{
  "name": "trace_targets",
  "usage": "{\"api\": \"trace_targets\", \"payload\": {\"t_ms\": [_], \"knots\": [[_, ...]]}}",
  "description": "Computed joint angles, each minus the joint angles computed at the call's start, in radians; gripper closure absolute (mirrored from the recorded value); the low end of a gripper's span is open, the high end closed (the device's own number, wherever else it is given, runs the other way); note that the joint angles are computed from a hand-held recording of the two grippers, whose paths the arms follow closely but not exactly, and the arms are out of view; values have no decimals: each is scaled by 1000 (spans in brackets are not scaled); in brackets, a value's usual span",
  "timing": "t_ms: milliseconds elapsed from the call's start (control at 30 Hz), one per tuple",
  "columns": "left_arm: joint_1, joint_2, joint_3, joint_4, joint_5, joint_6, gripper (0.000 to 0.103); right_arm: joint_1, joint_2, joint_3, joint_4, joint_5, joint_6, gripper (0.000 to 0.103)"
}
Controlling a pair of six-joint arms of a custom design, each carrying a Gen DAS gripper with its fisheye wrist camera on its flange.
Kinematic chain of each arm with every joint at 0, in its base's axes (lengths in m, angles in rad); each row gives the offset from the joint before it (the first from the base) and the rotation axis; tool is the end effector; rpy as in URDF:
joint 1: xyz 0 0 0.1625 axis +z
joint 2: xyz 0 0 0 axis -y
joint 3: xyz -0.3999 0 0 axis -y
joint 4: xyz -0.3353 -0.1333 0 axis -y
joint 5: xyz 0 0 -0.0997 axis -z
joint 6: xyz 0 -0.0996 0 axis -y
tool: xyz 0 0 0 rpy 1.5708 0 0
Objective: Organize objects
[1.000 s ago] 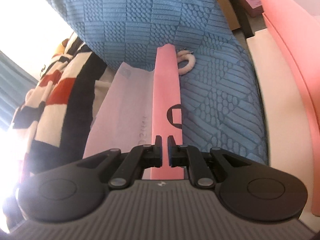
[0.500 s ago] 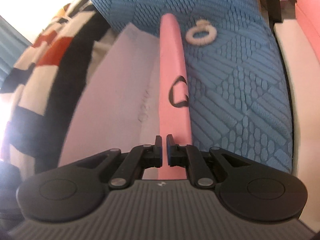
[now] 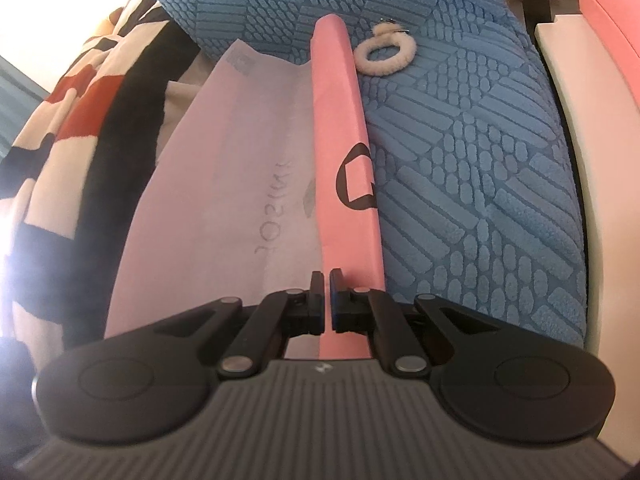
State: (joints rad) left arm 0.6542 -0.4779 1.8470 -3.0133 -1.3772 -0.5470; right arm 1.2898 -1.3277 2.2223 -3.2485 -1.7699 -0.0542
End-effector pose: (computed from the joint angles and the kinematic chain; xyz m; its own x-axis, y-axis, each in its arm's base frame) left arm -0.3269 -0.4428 -0.0722 -0.9312 0.3421 -0.1257 0.3595 0.9189 -0.1624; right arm -0.0144 -0.4597 0.2903 -0.9124 0.3684 0.1782 0.1473 0.7019 -0.6969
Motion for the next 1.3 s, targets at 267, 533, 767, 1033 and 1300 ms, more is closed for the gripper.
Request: {"api": "trace_targets", "payload": {"t_ms": [267,533,767,1033,1300], "knots": [[31,-5,13,1,-18,-16,100,11,8,-12,-74,-51,-9,94],[37,-10,17,4,-25,-13,100,-6,29,-66,-72,-47,11,67],[36,-11,17,5,-29,-19,100,-19,37,-101,-40,-20,10,58],[37,-6,12,7,-35,-25,100,-36,57,-156,17,9,-3,60],[24,-19,19,15,14,11,100,-13,81,-198,55,-37,-52,92]]}}
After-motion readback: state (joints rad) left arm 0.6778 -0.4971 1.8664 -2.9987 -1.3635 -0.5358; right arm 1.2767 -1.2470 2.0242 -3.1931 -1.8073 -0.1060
